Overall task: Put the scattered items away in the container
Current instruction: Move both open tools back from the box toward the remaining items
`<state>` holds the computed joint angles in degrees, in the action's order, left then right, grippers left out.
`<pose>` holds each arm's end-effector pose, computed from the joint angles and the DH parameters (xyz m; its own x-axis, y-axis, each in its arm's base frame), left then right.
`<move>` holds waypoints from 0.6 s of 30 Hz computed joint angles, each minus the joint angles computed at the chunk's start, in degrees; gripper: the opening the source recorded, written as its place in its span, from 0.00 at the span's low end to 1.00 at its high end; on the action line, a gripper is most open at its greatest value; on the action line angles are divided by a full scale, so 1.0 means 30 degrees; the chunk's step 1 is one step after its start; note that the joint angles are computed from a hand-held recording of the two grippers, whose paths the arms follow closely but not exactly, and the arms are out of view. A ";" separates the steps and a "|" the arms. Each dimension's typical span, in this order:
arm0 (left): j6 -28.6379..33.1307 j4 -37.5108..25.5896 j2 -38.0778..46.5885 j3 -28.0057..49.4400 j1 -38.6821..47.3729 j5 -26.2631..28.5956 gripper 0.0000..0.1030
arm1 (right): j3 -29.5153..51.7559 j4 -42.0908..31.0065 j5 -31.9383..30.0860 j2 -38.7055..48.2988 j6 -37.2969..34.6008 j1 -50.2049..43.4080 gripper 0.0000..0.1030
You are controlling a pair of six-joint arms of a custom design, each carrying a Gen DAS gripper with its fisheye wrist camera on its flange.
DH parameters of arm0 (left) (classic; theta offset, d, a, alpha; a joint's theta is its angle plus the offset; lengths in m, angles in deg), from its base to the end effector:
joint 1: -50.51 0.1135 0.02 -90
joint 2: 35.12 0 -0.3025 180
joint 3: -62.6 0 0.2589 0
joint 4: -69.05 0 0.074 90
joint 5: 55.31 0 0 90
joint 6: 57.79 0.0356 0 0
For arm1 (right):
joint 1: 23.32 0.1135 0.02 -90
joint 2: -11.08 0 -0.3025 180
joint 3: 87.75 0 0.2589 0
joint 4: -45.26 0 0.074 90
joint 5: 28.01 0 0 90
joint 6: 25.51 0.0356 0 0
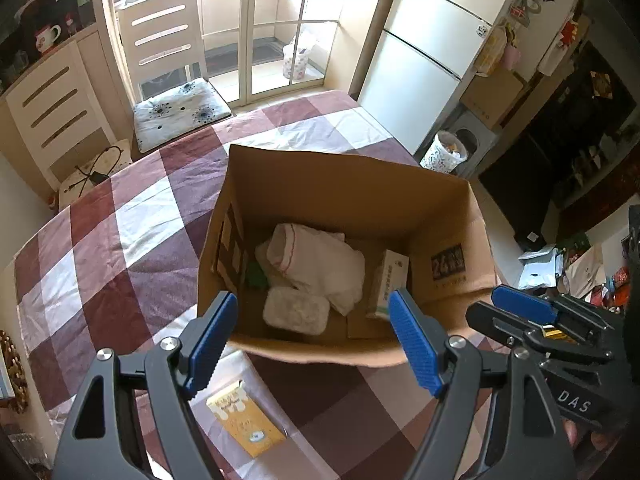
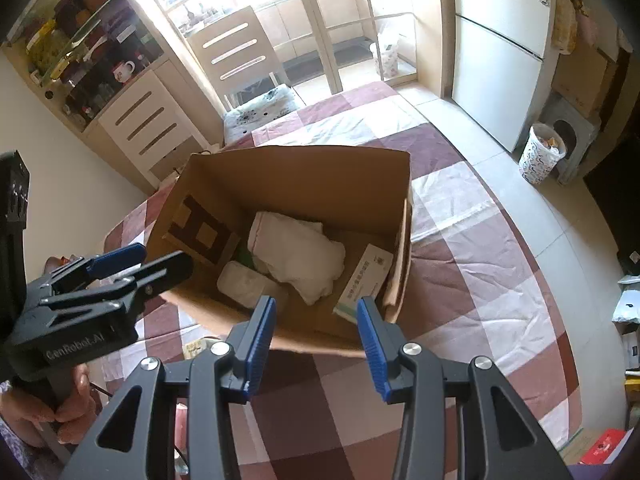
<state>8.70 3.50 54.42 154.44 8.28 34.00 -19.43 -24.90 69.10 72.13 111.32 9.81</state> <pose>0.2414 -0.2185 0.3285 -0.8728 0.2536 -0.4170 0.3488 0.9217 -0.1697 0.1533 0.0948 0.3136 -0.8711 0.2957 -0.3921 0.2049 0.9444 0.2570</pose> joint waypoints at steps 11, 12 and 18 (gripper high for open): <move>-0.1825 -0.0939 -0.2024 -0.1435 -0.1824 -0.0851 0.77 | 0.0638 -0.1951 0.1362 -0.0744 0.2787 0.3135 0.42; -0.2033 -0.1006 -0.2252 -0.1622 -0.1963 -0.0847 0.77 | 0.0704 -0.2083 0.1489 -0.0789 0.3115 0.3538 0.42; -0.3492 -0.1905 -0.3829 -0.2573 -0.3333 -0.1529 0.77 | 0.1381 -0.3208 0.2581 -0.0754 0.5428 0.6632 0.42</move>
<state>-1.78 -2.22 42.93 146.72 -1.72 29.41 -15.29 -34.52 76.85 69.86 127.61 29.70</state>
